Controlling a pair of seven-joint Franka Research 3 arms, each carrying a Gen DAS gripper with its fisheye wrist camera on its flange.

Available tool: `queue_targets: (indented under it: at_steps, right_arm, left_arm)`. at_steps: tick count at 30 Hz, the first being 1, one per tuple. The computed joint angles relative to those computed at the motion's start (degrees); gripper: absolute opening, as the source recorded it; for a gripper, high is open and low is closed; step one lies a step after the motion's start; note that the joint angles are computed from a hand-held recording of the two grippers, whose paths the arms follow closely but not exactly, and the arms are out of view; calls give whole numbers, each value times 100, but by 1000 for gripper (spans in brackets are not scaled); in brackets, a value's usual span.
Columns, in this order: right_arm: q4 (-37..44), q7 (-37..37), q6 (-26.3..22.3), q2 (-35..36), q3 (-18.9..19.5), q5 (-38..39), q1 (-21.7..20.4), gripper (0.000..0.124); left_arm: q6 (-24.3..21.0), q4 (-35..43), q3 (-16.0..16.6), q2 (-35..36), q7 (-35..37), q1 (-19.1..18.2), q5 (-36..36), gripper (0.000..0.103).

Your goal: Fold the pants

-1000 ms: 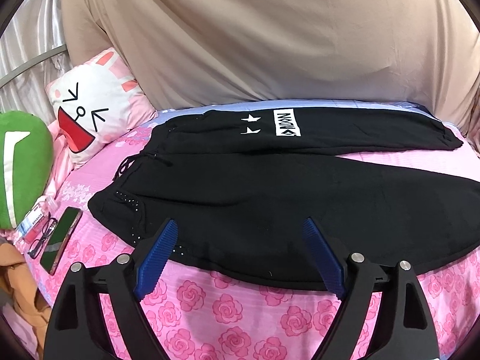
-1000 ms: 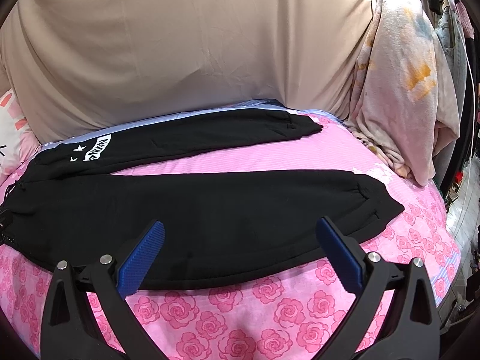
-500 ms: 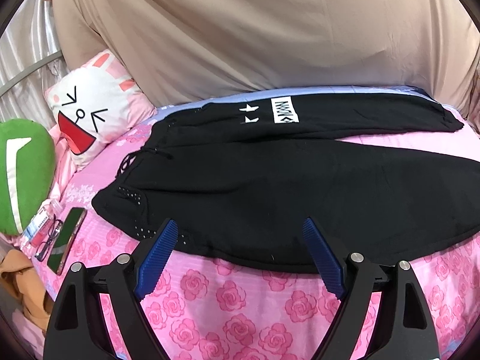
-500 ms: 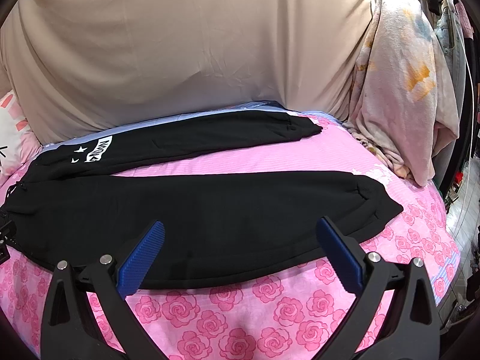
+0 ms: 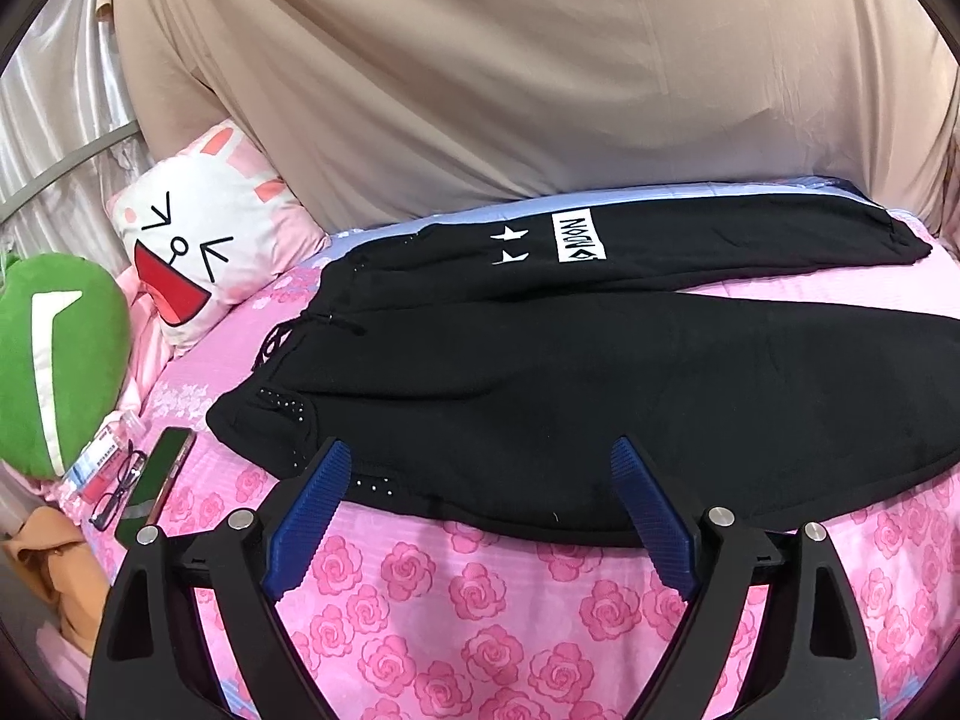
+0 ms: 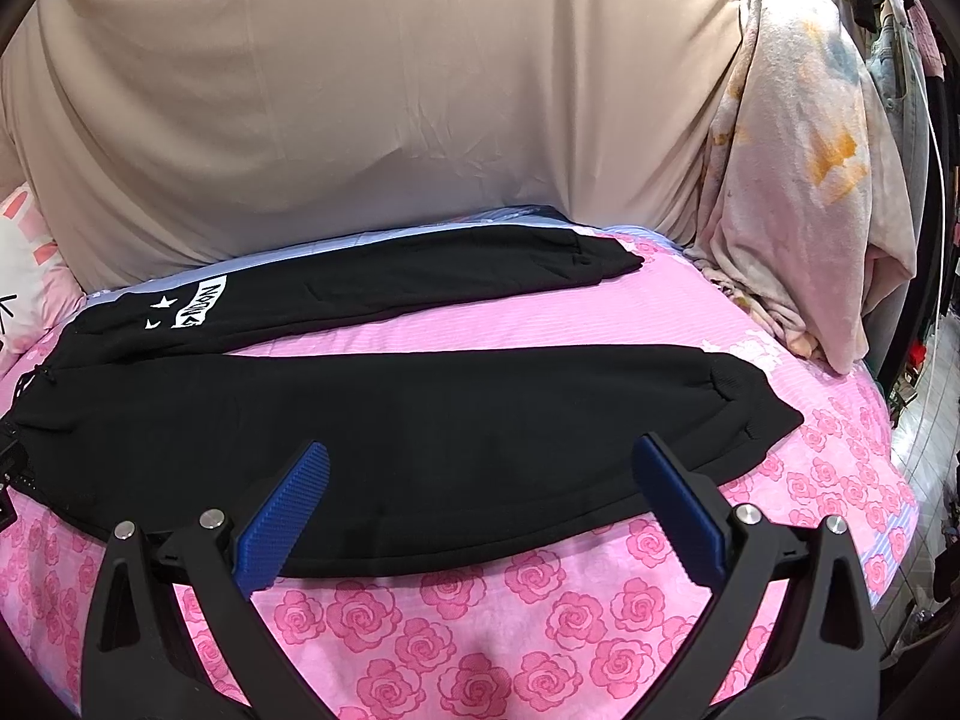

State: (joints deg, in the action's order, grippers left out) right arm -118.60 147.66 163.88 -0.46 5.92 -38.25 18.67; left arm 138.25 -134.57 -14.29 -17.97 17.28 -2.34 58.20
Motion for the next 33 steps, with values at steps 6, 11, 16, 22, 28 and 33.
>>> queue_targets:
  at_steps: [6,11,16,22,28,33]
  right_arm:
    - [98,-93,-53,96,-13,110,40,98]
    - [226,-248,-68,262,-89,269,119,98]
    - [424,-441,-96,472,-202,444,234,98]
    - [583,-613,-102,645,-351,617,358,98]
    - [717,-800,-141,804,-451,833,438,98]
    - [845,-1002,-170,936,-521,1043,498,98]
  left_arm:
    - [49,35,43,65,-36,23,-37,87]
    - [1,169,46,241,-63,51,32,87]
    - [-55,363,89,472,-29,17,84,87]
    - [-103,551,162,676,-8,-26,95,87]
    - [-130,677,228,826,54,-61,44,87]
    - [-140,803,272,964,111,-82,37,87]
